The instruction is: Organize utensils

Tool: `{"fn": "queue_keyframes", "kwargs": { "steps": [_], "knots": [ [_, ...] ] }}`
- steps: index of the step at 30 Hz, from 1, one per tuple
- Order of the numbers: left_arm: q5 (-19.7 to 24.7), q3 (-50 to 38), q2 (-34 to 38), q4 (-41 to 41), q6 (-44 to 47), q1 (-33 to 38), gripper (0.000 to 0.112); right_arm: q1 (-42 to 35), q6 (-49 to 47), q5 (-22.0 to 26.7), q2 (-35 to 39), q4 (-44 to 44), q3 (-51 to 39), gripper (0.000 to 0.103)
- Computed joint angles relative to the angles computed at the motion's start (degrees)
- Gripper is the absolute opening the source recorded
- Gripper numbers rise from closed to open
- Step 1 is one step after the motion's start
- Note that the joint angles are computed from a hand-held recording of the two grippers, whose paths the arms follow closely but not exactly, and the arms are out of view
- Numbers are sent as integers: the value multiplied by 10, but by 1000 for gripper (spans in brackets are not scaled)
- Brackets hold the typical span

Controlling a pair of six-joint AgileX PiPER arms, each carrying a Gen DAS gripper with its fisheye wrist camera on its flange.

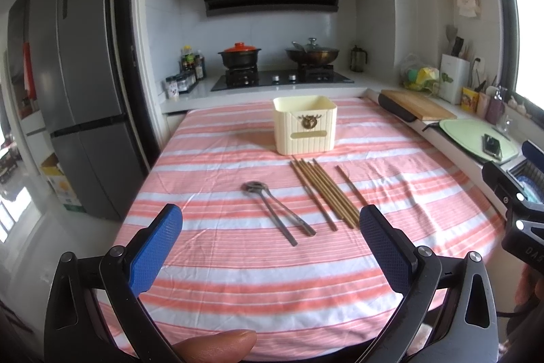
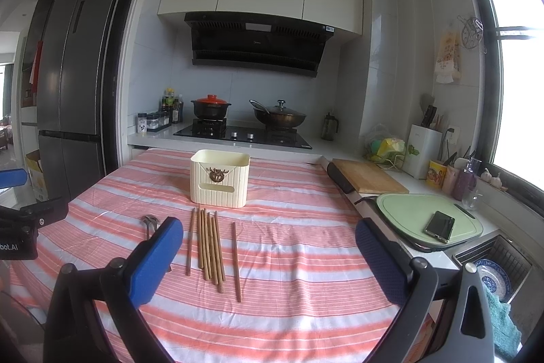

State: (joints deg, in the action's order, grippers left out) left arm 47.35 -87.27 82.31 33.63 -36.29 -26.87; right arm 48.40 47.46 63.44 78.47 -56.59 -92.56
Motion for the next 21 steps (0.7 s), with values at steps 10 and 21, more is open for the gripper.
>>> {"fn": "queue_keyframes", "kwargs": {
  "steps": [10, 21],
  "knots": [
    [6, -10, 5, -21, 18, 13, 103, -8, -9, 1, 10, 13, -9, 103],
    [22, -39, 26, -40, 38, 14, 103, -26, -19, -6, 15, 33, -11, 103]
  ]
}}
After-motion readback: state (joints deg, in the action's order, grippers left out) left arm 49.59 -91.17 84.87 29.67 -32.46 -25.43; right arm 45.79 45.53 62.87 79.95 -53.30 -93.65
